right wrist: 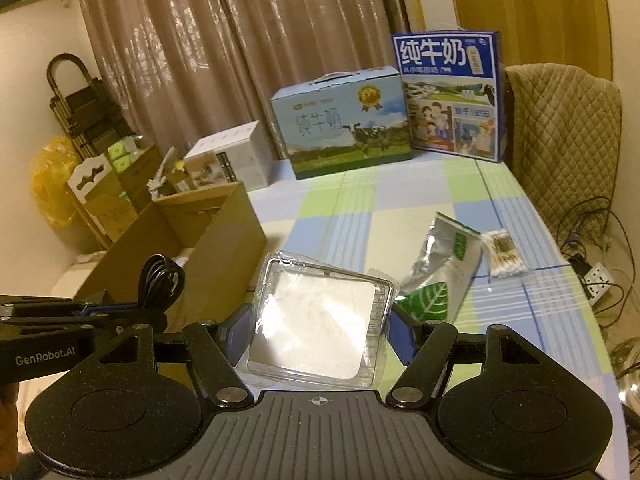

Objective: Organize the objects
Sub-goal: 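Carry the cable and container with both tools over the cardboard box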

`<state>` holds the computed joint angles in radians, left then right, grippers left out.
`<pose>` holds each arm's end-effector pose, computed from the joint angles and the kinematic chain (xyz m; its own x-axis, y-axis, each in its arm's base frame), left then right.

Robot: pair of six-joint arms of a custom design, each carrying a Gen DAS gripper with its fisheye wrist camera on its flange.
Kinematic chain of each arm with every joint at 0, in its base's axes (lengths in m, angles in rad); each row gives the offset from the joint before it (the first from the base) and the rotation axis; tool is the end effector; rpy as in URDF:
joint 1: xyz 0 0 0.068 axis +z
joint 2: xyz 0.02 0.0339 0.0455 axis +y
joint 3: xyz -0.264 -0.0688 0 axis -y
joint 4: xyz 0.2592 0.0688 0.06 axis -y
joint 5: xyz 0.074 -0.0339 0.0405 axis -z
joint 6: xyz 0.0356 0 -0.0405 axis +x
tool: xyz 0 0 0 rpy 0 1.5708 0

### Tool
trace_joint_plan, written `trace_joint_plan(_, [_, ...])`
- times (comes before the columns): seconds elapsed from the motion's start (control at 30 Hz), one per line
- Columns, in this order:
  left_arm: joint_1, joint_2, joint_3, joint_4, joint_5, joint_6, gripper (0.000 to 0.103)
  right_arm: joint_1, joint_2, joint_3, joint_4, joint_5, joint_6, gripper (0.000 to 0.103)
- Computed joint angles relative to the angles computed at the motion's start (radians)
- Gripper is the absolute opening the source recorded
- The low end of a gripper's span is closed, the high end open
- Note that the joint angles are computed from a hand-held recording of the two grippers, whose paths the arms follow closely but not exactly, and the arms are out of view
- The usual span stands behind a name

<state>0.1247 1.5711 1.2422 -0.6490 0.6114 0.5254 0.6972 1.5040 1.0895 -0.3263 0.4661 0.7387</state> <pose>0.3423 0.0223 0.2650 -0.6034 0.3383 -0.7222 0.5999 0.7891 -0.1316 0.2724 0.2072 0.2560 -0.5976 0.2841 -0.7498 0.1123 0.9555 0.2726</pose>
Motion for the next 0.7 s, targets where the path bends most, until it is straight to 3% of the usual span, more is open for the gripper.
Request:
trace_joint_plan(0.5, [0.094,0.032,0.085,-0.052,0.014,0.051,0.011,0.045,0.13,0.119,0.048,-0.005,-0.046,0.066])
trace_joint_plan(0.7, [0.149,0.091,0.178,-0.072,0.024,0.066,0.011,0.054,0.188,0.16,0.142,-0.018,-0.106,0.066])
